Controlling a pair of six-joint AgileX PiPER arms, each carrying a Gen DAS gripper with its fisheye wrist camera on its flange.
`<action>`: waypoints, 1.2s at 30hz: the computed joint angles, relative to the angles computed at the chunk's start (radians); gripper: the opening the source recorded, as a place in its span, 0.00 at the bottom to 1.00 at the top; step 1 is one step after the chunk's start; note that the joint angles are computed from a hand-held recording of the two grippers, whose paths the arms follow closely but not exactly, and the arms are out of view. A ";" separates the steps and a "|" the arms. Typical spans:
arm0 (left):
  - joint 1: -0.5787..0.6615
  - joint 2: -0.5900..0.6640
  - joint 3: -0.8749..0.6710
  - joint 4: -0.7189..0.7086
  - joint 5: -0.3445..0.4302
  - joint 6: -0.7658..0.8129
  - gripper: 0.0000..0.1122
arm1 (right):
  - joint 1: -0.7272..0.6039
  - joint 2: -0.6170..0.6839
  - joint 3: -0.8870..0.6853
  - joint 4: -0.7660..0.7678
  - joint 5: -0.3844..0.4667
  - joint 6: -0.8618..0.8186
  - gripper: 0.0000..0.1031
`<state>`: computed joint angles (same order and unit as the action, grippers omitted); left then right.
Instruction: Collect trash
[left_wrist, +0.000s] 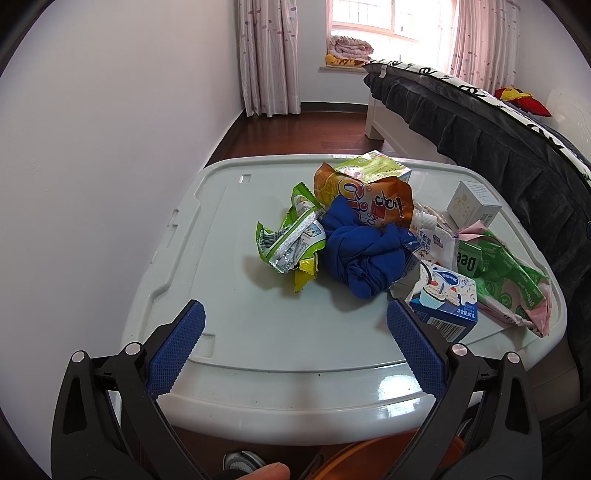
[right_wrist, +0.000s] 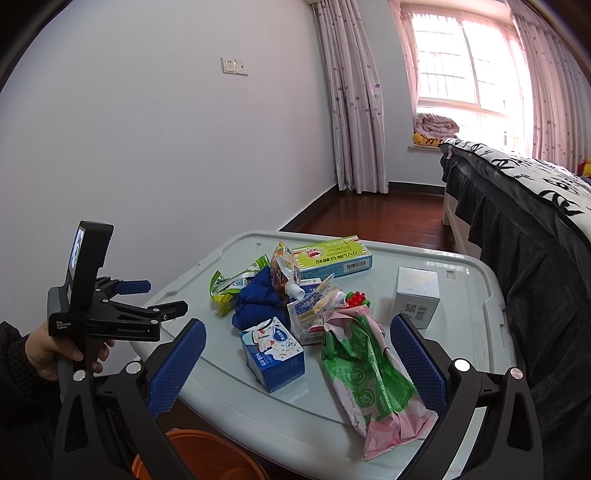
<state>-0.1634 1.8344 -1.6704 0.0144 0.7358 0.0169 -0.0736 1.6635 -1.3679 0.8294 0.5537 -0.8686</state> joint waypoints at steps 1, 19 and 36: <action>0.000 0.000 0.001 0.002 0.001 -0.003 0.86 | 0.002 0.004 -0.004 -0.019 0.002 0.008 0.96; 0.043 0.000 -0.003 -0.024 0.025 0.007 0.86 | 0.009 0.519 -0.632 -0.623 0.432 0.421 0.64; 0.098 0.170 -0.282 -0.190 0.195 0.187 0.86 | -0.007 0.592 -0.785 -0.603 0.575 0.438 0.12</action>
<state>-0.0650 2.0042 -1.9526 -0.1758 0.9313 0.2043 -0.0810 2.2559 -2.1528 0.2261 1.1286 -0.4310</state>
